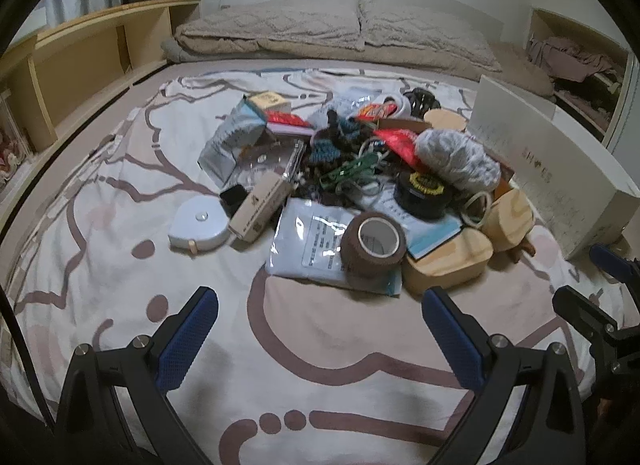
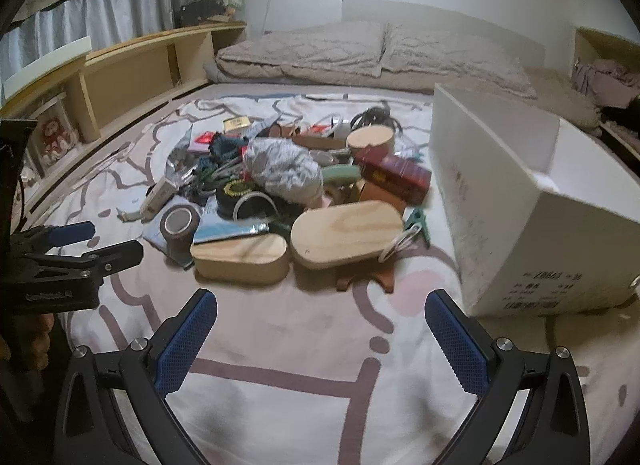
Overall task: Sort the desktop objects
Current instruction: 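Lower the right gripper onto the white crumpled cloth ball and close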
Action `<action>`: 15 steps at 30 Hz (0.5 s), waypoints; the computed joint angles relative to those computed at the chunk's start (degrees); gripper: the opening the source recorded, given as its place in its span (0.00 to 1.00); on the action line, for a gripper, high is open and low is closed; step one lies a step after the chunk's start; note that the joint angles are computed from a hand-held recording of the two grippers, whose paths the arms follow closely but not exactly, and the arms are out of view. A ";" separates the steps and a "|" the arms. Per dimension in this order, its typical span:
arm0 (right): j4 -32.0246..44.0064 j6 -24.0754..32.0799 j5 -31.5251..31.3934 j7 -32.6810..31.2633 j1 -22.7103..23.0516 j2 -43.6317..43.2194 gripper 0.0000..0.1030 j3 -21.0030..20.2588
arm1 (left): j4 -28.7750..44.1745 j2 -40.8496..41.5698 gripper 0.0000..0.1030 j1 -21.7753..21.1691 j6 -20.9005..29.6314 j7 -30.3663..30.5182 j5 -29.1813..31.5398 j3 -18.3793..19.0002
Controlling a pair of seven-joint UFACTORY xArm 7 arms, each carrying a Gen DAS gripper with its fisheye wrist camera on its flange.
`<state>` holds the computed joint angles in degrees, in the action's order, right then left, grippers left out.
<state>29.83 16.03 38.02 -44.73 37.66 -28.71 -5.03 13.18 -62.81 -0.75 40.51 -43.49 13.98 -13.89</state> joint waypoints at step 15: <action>8.16 12.00 13.75 -5.75 -1.49 8.33 1.00 0.43 | -1.37 4.82 0.99 0.08 -0.59 -2.18 -0.43 0.60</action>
